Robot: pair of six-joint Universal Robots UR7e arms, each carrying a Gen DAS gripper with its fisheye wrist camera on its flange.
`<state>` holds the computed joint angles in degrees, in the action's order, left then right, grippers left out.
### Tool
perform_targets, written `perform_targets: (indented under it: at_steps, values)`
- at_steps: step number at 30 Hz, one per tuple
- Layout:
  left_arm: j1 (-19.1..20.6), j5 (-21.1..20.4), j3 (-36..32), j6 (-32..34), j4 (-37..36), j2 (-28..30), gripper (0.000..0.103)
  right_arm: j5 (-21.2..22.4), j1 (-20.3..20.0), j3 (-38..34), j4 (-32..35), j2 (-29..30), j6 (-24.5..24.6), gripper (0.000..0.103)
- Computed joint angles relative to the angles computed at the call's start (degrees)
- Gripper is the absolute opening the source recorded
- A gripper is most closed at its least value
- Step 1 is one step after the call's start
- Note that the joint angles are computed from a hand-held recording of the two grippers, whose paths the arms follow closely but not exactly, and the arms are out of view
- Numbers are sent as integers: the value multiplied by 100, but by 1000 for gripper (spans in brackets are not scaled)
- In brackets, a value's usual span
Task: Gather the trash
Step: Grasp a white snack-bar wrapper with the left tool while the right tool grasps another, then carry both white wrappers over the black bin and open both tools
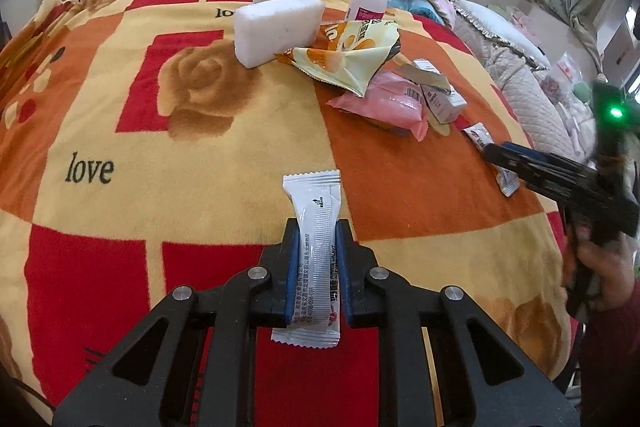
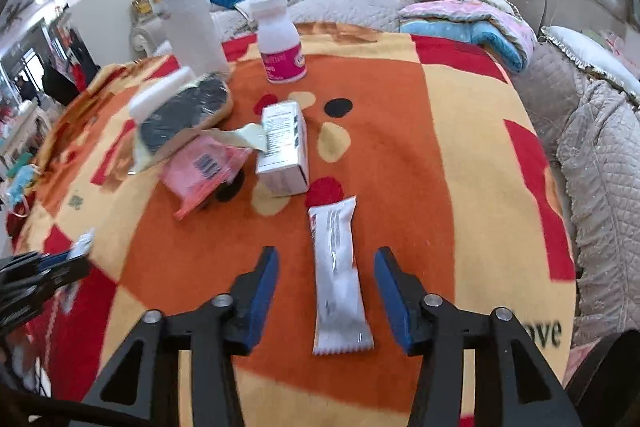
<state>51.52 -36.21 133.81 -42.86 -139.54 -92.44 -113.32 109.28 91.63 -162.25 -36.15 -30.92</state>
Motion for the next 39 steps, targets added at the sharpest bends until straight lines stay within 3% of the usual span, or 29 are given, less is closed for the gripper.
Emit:
perform_targets:
  at_steps: [2,5,12,19,39]
  values:
    - [-39,30,6,-22,14,-10,15,-115,-4,-83,10,111,-74,23]
    - [-100,50,4,-17,16,15,15,-114,-18,91,-78,6,-184,19]
    - [-232,-132,-106,368,-516,396,14,483,-66,959,-310,-898,-43,18]
    - [-456,-310,-341,749,-1003,939,14,698,-153,1498,-621,-1481,74,18]
    - [-724,-892,-1589,1919,-1648,2841,15,372,-749,2200,-1189,-2614,176,18]
